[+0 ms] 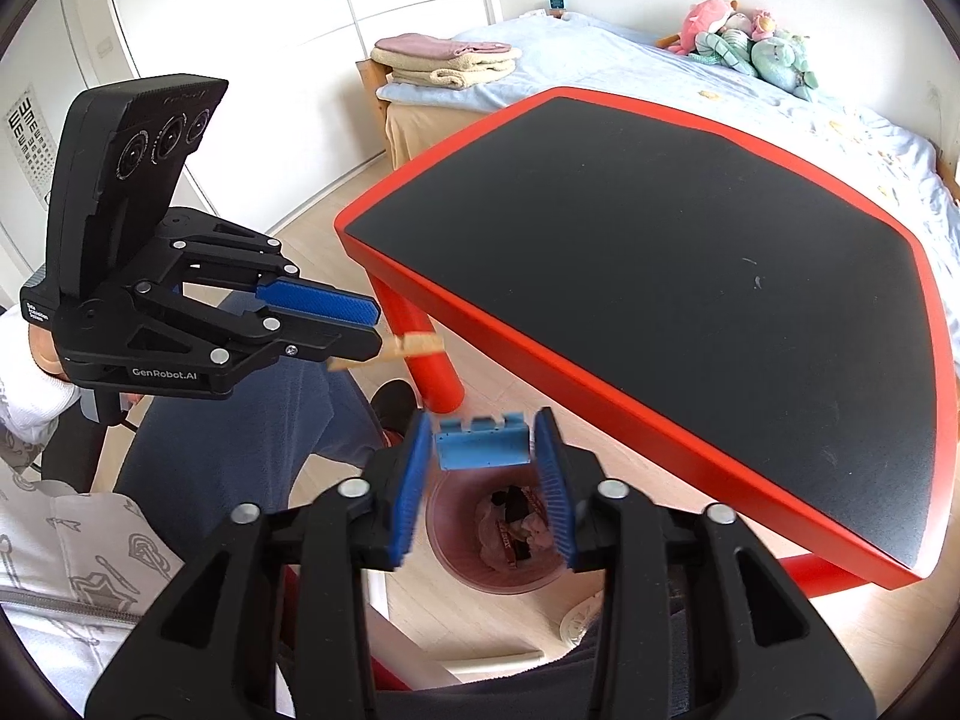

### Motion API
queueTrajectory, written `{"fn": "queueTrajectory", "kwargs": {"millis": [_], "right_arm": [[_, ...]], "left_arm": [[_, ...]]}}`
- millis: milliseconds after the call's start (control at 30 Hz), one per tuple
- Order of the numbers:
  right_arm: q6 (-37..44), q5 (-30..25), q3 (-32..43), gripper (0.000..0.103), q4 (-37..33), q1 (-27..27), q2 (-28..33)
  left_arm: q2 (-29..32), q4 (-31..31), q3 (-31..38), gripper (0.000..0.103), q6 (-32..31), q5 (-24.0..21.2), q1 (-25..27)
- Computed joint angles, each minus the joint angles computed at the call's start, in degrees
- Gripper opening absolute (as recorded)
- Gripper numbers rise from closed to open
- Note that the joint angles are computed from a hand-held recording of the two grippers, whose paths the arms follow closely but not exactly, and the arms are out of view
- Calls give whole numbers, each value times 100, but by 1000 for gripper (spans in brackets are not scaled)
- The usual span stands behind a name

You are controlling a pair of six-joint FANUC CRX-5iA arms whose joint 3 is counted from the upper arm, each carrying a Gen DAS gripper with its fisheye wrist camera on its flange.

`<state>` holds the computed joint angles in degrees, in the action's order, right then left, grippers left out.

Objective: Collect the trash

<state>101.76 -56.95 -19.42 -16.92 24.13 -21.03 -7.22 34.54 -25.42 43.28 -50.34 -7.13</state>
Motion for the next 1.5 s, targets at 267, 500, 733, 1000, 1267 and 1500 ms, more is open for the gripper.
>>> {"fn": "queueTrajectory", "kwargs": {"millis": [267,500,733,1000,1267,1500], "right_arm": [[-518,175,-200,93,376,92,-35],[-792,233,-274,97,478,137,-92],[-1003,127,-243,97,477,148,-96],[-1443,275,-199,99,810,213,-110],[-2043,491,146,100,1406,142,160],[-2472,684,428,100,1939,57,461]], "left_arm": [[-88,-38,-114,94,255,270,43],[-166,21,-194,95,288,264,101],[-210,132,-240,95,293,272,121],[-220,210,-136,95,382,439,145],[-20,-14,336,95,667,773,62],[218,-135,725,95,911,938,68]]}}
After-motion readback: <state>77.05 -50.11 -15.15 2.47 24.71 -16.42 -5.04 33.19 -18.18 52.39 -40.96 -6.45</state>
